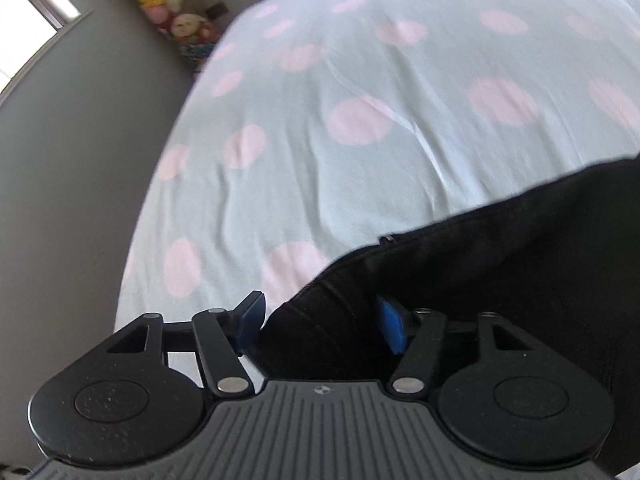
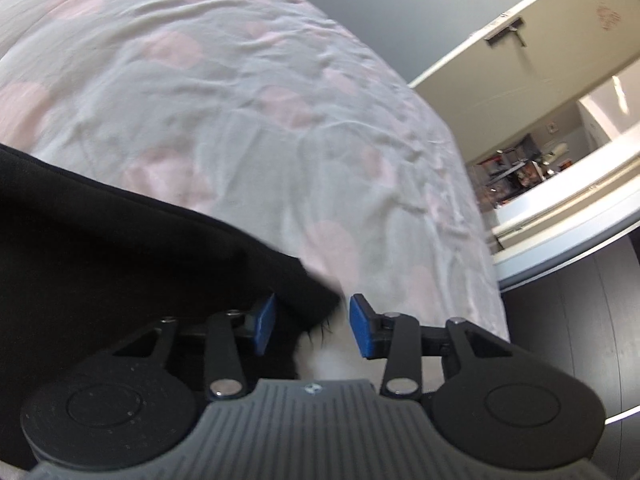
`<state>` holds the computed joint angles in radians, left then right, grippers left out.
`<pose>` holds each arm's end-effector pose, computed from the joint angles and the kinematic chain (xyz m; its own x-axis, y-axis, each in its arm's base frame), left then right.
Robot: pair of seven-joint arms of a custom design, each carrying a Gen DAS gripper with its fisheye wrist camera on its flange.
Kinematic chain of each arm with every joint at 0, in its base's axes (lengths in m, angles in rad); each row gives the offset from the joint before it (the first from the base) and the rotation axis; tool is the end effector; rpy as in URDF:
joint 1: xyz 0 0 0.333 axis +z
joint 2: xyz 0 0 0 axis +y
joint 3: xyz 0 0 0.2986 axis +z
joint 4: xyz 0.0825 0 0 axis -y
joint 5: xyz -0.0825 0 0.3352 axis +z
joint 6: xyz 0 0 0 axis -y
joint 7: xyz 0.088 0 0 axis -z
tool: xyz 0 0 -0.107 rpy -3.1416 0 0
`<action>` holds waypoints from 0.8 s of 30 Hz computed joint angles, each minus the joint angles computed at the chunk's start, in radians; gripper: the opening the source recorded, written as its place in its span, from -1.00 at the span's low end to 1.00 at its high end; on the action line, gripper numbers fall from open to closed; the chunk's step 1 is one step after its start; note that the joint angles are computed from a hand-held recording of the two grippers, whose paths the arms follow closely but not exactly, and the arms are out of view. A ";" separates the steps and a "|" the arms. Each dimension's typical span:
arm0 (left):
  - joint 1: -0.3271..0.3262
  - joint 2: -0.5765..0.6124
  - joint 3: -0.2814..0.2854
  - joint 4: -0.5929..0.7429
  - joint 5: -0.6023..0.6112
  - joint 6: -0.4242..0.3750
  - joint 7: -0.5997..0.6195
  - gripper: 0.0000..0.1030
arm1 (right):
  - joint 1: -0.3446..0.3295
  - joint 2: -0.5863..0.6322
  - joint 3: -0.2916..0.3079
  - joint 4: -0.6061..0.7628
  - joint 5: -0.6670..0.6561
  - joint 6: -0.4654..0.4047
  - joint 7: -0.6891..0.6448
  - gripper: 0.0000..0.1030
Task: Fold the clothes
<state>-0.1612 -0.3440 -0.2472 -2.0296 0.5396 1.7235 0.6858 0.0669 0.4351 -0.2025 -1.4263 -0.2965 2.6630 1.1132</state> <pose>0.3935 -0.1356 0.5940 0.4538 -0.8123 -0.3664 -0.8511 -0.2734 -0.4482 0.6800 -0.0535 0.5435 0.2895 -0.7325 0.6161 -0.6505 -0.6228 -0.4348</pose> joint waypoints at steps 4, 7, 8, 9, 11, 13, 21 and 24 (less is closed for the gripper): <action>-0.017 -0.044 -0.035 0.021 -0.004 -0.006 -0.079 0.44 | -0.055 -0.101 0.041 -0.087 0.110 0.011 -0.023 -0.10; -0.046 -0.059 -0.076 0.037 -0.019 0.014 -0.169 0.44 | -0.107 -0.200 0.082 -0.187 0.254 -0.006 -0.062 -0.10; -0.059 -0.058 -0.091 0.044 -0.028 0.023 -0.200 0.44 | -0.123 -0.234 0.093 -0.222 0.309 -0.016 -0.079 -0.10; -0.079 -0.065 -0.095 0.031 -0.038 0.058 -0.209 0.44 | -0.138 -0.269 0.102 -0.267 0.366 -0.017 -0.100 -0.10; -0.113 -0.065 -0.111 0.019 -0.065 0.116 -0.241 0.44 | -0.160 -0.336 0.110 -0.347 0.482 -0.030 -0.147 -0.10; -0.141 -0.037 -0.138 0.029 -0.091 0.149 -0.295 0.44 | -0.170 -0.390 0.106 -0.420 0.571 -0.048 -0.194 -0.10; -0.248 0.124 -0.173 0.083 -0.157 0.253 -0.433 0.44 | -0.225 -0.402 0.047 -0.455 0.914 -0.219 -0.202 -0.09; -0.276 0.193 -0.174 0.112 -0.140 0.212 -0.454 0.44 | -0.254 -0.344 0.046 -0.396 1.017 -0.264 -0.157 0.00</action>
<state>-0.4374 -0.1505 -0.4211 -1.9173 0.3995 1.9355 0.2316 -0.1873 0.0911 -0.1561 -1.8220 0.7209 2.3990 0.9563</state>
